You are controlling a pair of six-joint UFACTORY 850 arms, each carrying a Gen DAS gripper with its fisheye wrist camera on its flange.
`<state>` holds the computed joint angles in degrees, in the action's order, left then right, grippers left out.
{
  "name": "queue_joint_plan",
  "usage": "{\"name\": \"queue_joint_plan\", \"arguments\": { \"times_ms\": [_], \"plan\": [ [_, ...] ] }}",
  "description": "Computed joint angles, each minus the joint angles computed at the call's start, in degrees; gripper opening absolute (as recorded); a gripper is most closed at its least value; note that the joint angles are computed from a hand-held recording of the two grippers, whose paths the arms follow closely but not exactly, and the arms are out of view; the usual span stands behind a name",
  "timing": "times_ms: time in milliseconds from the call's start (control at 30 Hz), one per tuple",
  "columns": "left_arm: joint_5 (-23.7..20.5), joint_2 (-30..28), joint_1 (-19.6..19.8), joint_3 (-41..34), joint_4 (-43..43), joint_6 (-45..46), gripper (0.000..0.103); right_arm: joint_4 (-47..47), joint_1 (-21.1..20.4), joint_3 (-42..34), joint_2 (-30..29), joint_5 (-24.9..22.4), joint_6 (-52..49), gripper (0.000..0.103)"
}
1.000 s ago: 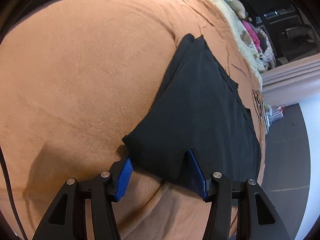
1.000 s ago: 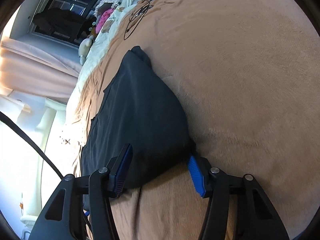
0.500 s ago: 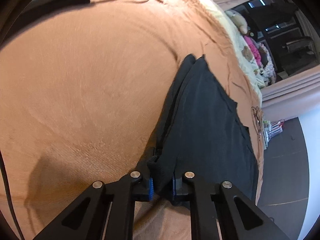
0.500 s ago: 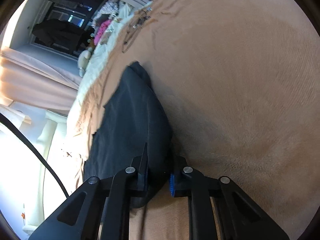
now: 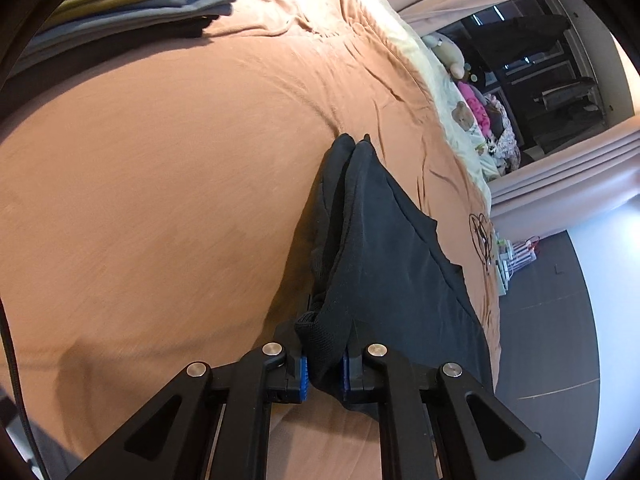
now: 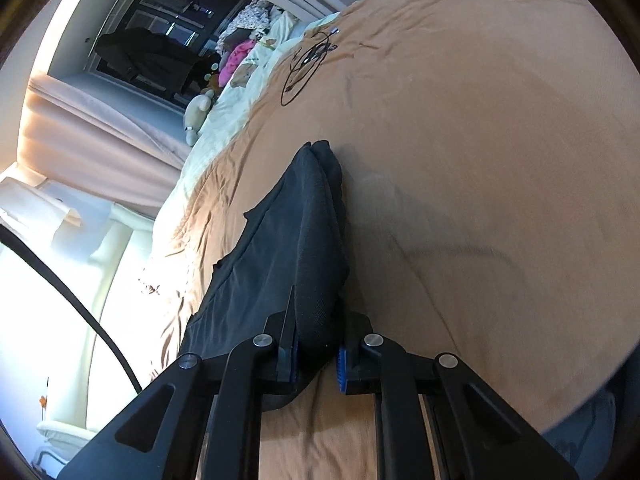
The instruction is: Fold small clothes
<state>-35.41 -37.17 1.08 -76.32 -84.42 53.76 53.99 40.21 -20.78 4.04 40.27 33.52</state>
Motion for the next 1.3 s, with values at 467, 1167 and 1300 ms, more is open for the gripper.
{"name": "queue_joint_plan", "arguments": {
  "times_ms": [467, 1167, 1300],
  "plan": [
    [-4.3, 6.5, 3.7, 13.7, -9.9, 14.5, 0.013, 15.1, 10.0, 2.8, 4.8, 1.1, -11.7, 0.011],
    [-8.4, 5.8, 5.3, 16.8, -12.7, 17.9, 0.055, 44.8, 20.6, -14.4, -3.4, 6.1, -57.4, 0.037],
    [-9.1, 4.9, 5.0, 15.7, -12.7, 17.9, 0.055, 47.4, 20.0, -19.3, -7.9, 5.0, -62.8, 0.037]
  ]
}}
